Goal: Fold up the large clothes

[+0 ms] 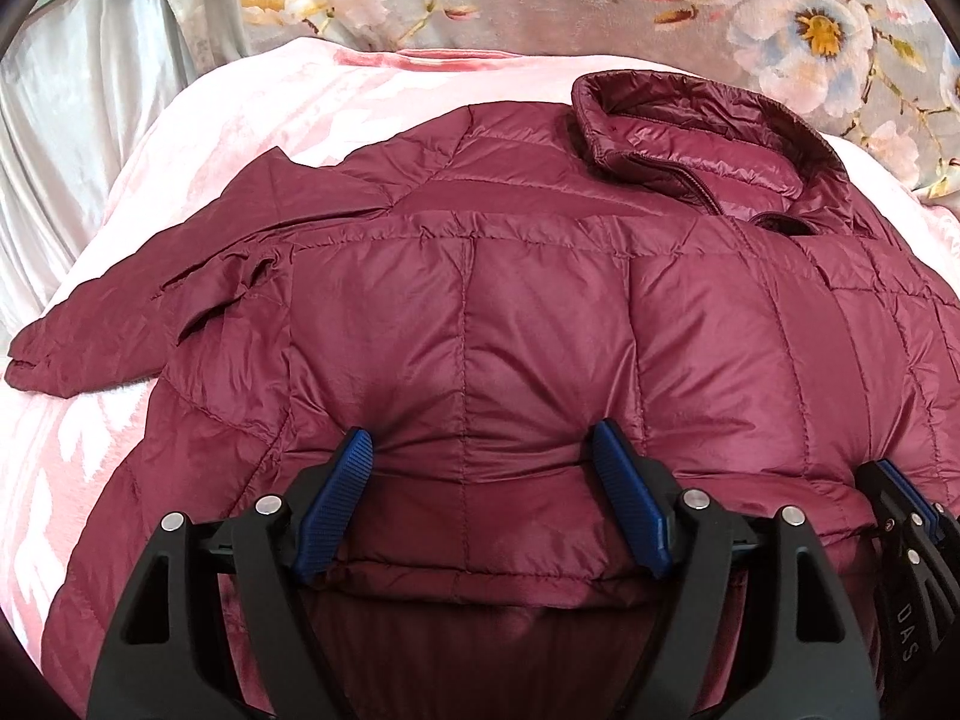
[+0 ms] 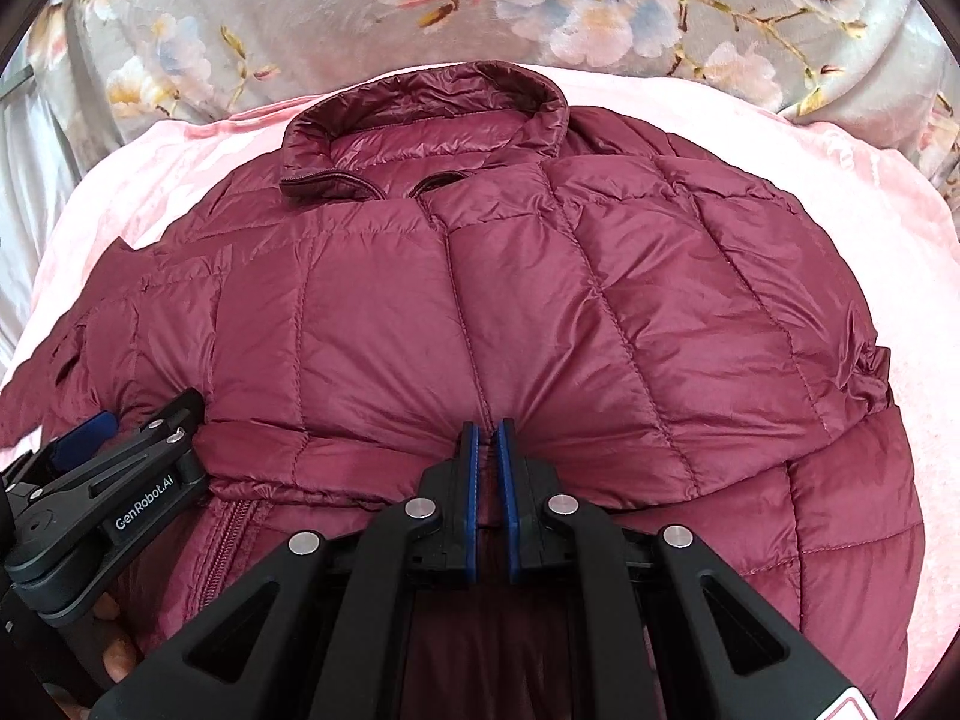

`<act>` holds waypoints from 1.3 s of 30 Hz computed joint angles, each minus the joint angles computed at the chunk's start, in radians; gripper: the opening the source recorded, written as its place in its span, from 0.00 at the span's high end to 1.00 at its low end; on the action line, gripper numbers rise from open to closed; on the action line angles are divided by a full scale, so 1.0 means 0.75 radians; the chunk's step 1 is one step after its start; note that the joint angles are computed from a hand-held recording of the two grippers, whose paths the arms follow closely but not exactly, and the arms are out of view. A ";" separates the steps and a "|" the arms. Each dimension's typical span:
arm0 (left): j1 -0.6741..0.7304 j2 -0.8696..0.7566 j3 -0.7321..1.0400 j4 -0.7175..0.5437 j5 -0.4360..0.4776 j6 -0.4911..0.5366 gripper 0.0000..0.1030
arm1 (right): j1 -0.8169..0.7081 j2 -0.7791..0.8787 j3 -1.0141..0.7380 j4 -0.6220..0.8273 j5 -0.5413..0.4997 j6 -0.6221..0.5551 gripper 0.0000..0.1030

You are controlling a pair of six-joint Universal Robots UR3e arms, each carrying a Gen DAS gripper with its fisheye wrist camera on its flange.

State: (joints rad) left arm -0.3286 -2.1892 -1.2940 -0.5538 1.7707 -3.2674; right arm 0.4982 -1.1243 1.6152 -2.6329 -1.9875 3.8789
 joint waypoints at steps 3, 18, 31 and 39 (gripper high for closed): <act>0.000 -0.001 0.004 -0.004 0.002 0.000 0.28 | 0.010 0.012 -0.027 0.033 -0.019 0.003 0.90; 0.844 0.777 -0.739 0.025 -0.701 0.170 0.06 | 0.437 -0.145 0.014 0.202 -0.404 0.380 0.46; 1.473 0.172 -0.143 -0.119 -0.795 0.030 0.19 | 0.626 0.187 -0.460 0.560 -0.398 0.350 0.30; 1.348 0.208 -0.019 -0.161 -0.800 0.150 0.98 | 0.626 0.164 -0.436 0.601 -0.413 0.441 0.29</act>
